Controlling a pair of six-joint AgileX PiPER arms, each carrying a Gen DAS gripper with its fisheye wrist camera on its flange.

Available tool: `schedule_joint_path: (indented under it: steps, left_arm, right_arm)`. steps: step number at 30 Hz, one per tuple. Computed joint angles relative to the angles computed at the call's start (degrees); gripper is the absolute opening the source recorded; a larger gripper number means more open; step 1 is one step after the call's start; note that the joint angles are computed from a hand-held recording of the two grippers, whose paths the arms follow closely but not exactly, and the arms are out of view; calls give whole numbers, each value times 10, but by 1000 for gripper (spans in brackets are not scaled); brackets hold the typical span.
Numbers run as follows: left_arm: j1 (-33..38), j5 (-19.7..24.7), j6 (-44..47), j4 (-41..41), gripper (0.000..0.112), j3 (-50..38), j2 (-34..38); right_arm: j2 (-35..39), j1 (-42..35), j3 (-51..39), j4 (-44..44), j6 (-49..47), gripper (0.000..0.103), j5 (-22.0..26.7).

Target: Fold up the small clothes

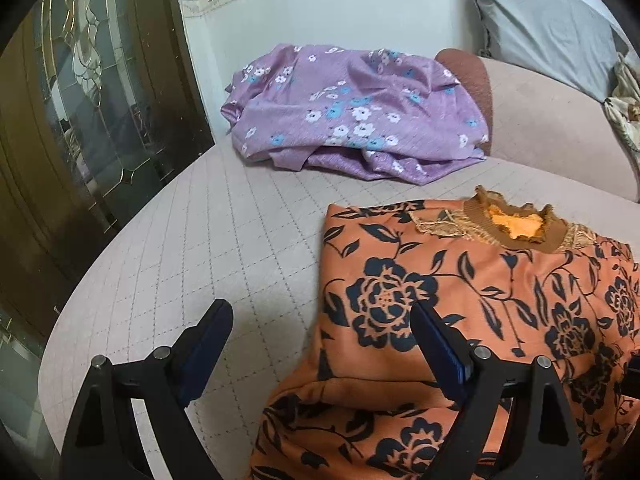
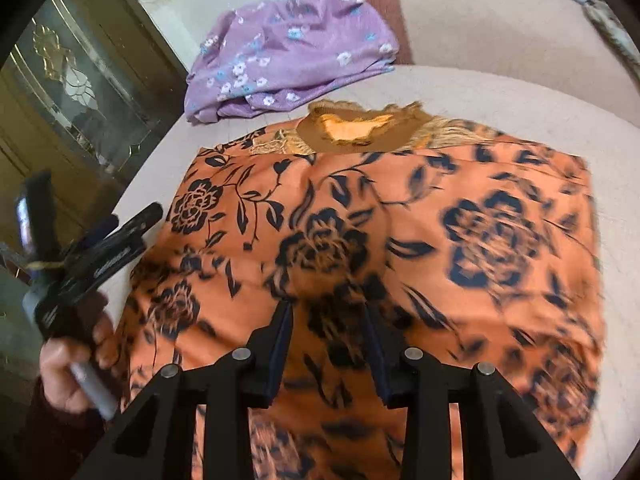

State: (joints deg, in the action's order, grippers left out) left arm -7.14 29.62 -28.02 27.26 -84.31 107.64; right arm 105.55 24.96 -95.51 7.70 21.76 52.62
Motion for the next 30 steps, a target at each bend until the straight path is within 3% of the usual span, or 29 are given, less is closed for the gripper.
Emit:
schedule_joint_path:
  steps: [5, 8, 14, 26, 28, 30]
  left_arm:
    - [-5, -10, -10, 7, 91, 17, -16]
    - [-8, -12, -20, 18, 91, 29, -26]
    - [-8, -26, -26, 26, 91, 66, -60]
    - [10, -51, 8, 37, 91, 213, -178]
    - [35, -59, 53, -3, 91, 253, -206]
    - [74, -55, 153, -103, 91, 288, -230]
  right_arm:
    - [-126, -16, 136, -14, 38, 39, -32]
    - [-185, -24, 196, -25, 66, 56, -45]
    - [-292, -32, 287, -46, 122, 57, -57]
    - [-436, 11, 369, -88, 226, 57, -15]
    - [-457, 2, 386, -65, 219, 57, -14]
    - [-479, -11, 405, -45, 210, 57, -12]
